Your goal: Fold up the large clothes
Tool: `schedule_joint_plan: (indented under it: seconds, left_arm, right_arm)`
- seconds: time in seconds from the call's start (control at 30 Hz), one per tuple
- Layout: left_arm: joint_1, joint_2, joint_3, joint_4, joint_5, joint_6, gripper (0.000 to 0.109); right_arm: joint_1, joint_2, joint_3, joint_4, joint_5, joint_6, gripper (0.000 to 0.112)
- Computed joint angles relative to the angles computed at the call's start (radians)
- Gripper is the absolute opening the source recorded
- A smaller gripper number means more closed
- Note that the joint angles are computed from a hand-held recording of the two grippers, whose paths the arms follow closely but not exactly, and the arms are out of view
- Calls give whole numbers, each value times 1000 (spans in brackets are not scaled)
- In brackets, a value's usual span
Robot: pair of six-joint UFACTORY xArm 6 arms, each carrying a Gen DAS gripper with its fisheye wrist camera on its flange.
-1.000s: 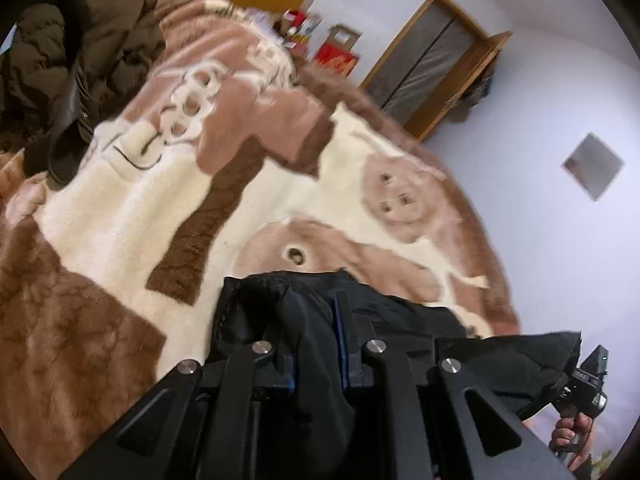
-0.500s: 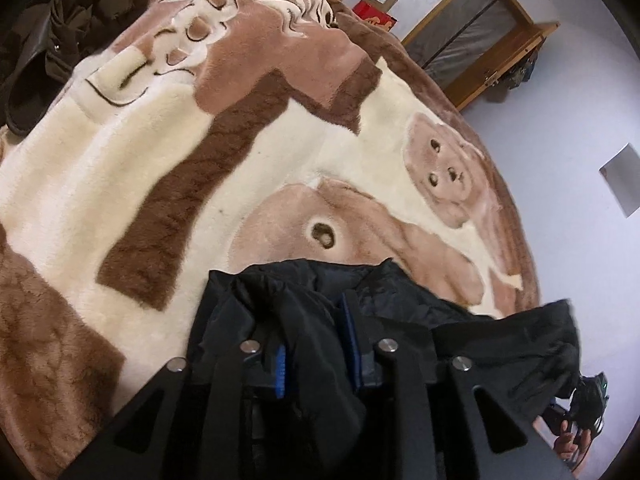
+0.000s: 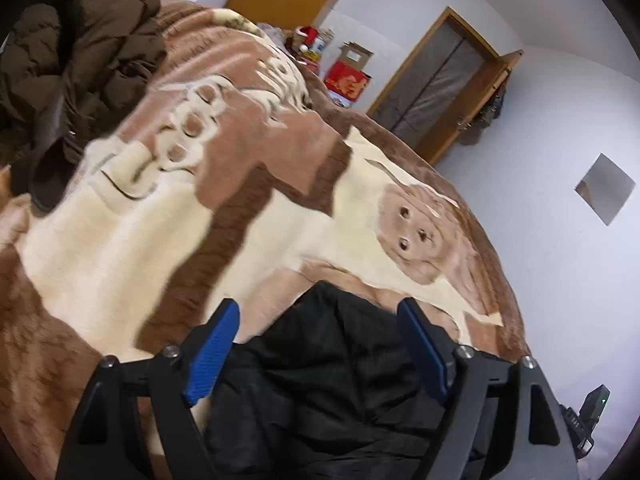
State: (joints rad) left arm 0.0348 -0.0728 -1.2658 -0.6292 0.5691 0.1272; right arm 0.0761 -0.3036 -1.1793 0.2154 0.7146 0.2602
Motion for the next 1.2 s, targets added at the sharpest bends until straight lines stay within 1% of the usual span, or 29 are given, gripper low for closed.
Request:
schedule_joint_plan:
  seconds: [0.1,0.2,0.23,0.3,0.37,0.4,0.43,0.47,0.5,0.53,0.57,0.6,0.67,0.73,0.8,0.87,0.93,1.03,1.1,1.13,1.17,1.2]
  left_arm:
    - [7,45,-33,33,75,37,84]
    - [-9,114,-76,111,186,25,84]
    - [-15,123,-77,98,201,40,84]
    - [-35,118,-54,67,175,83,84]
    - [-65,126,-45,96,120,77,84]
    - [-78,138,-46,128,91,54,84]
    - [-88,155,-48,173,62,24,84]
    - [-97,175,-53,229,33,-16,84]
    - [-100,199,-59,282,13,-70,85]
    - [-97,222,-69,292,16,-103,86]
    - [-94,242,-74,268,11,-105,86]
    - [-94,258,-70,259,-13,-111,89]
    - [-98,285,-68,262,-42,-141,92]
    - [-106,290,-69,326,-50,-188,92]
    - [-109,280,-76,375,-36,-218,91]
    - [-105,246,-66,383,-31,-220,90]
    - [-102,186,-28,391,-60,-220,90]
    - [-112,77,43,366,-121,-169,90]
    - [-140,-5,94,262,-144,-50,90]
    - [-165,-45,121,180,-141,48,90]
    - [-189,-67,135,133,-124,118,90]
    - [-213,-73,137,114,-99,167,90]
  right_arm:
    - [-30,43,-9,44,31,-55,65]
    - [-51,90,-39,106,67,-111,65]
    - [-56,106,-53,134,78,-147,65]
    - [-62,138,-84,170,107,-190,65]
    - [-76,182,-125,191,152,-195,65]
    - [-80,201,-145,190,174,-186,65]
    - [-77,212,-155,169,179,-173,64]
    - [-65,222,-163,110,178,-141,61]
    - [-54,231,-172,51,186,-109,48]
    - [-37,248,-181,-26,198,-67,45]
    - [-27,257,-178,-67,193,-49,44]
    - [-17,266,-170,-111,186,-31,44]
    - [-6,280,-149,-163,165,12,44]
    - [-9,285,-142,-175,155,31,44]
    - [-7,280,-155,-209,171,59,44]
    - [13,237,-148,-304,174,114,44]
    - [39,151,-111,-376,129,154,44]
    - [95,28,-42,-385,48,154,46]
    - [149,-10,-14,-353,25,112,46]
    - [181,-20,-3,-316,27,67,46]
    - [216,-18,4,-290,36,25,46]
    - [248,-5,10,-276,42,-10,46]
